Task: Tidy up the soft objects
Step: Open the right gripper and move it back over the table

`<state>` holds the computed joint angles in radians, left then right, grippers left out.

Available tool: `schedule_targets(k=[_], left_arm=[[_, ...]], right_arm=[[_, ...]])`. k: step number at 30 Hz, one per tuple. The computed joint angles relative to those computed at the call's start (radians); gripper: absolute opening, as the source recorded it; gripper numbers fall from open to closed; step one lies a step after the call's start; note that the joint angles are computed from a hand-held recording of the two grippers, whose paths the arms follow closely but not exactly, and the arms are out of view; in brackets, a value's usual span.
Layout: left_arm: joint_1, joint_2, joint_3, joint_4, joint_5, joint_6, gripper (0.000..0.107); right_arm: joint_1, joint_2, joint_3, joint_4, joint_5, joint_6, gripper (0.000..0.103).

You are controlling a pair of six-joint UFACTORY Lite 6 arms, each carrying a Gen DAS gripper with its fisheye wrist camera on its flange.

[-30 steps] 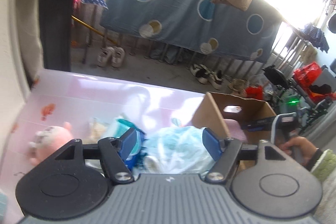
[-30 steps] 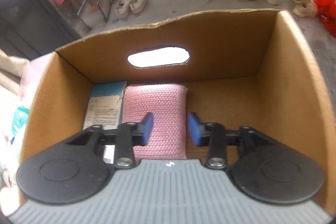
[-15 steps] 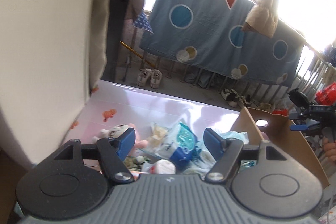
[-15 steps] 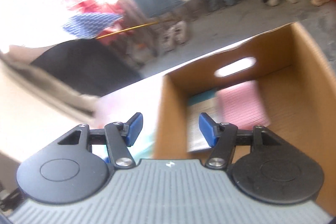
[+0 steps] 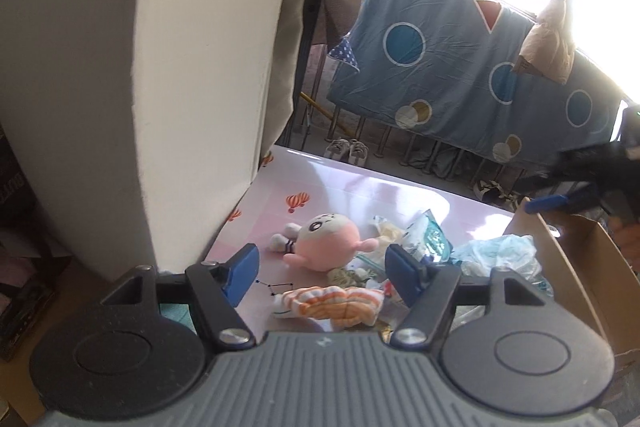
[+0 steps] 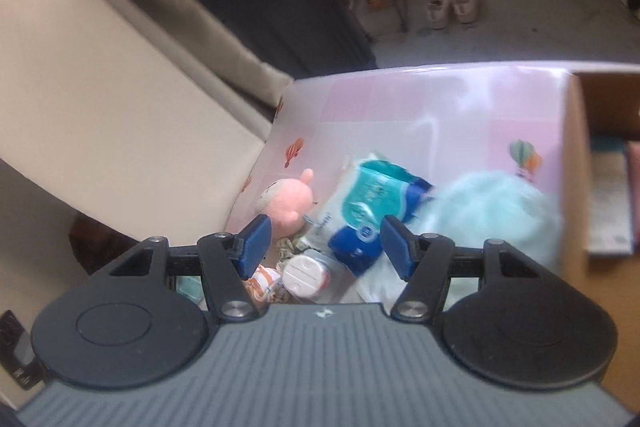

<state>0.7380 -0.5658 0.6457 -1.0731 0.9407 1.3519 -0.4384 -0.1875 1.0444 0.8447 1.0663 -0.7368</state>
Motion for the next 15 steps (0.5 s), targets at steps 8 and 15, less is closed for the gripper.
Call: schedule_targets(k=[8, 15], left_arm=[[0.105, 0.169, 0.041, -0.055, -0.031, 0.15, 0.069], [0.092, 0.324, 0.103, -0.081, -0.1, 0.191, 0.068]], right_arm=[[0.534, 0.581, 0.484, -0.38, -0.364, 0.375, 0.061], [0.679, 1.167, 1.1, -0.742, -0.28, 0.651, 0.059]])
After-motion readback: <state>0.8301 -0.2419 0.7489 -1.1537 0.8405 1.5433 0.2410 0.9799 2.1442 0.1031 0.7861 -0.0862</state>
